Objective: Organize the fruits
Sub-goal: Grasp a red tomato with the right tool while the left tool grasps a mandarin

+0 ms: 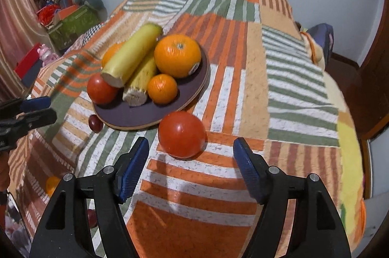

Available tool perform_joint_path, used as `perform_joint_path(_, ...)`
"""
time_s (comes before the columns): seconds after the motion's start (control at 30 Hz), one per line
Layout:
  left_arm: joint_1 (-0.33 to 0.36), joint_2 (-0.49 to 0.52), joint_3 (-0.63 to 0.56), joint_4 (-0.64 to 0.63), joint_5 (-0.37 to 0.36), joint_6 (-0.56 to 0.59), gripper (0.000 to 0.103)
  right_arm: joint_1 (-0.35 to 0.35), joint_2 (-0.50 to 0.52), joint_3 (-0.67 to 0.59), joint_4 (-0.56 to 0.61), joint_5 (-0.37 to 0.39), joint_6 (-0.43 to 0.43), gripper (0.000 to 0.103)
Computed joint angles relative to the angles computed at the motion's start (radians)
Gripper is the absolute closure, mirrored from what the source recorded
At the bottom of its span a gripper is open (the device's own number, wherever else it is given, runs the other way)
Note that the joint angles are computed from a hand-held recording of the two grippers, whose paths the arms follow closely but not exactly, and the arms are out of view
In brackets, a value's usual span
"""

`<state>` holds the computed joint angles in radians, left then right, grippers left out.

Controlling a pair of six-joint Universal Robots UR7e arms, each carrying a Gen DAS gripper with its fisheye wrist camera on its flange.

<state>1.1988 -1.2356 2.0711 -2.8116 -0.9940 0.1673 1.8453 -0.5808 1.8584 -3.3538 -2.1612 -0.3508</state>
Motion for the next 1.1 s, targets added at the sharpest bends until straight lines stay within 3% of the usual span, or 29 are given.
perform_joint_path(0.23, 0.011, 0.003, 0.020, 0.017, 0.001, -0.017, 0.041, -0.011, 0.032, -0.040, 0.044, 0.007, 0.015, 0.035)
perform_joint_path(0.37, 0.013, -0.001, 0.028, 0.026, -0.014, -0.021, 0.041, -0.016, 0.039, -0.049, 0.075, 0.015, 0.038, 0.058)
perform_joint_path(0.73, -0.032, -0.083, 0.125, 0.052, -0.041, -0.049, 0.042, 0.039, -0.024, 0.091, -0.056, -0.001, 0.031, 0.059)
perform_joint_path(1.1, -0.046, -0.101, 0.205, 0.085, -0.025, -0.079, 0.061, 0.078, -0.079, 0.198, -0.131, 0.006, 0.015, 0.059)
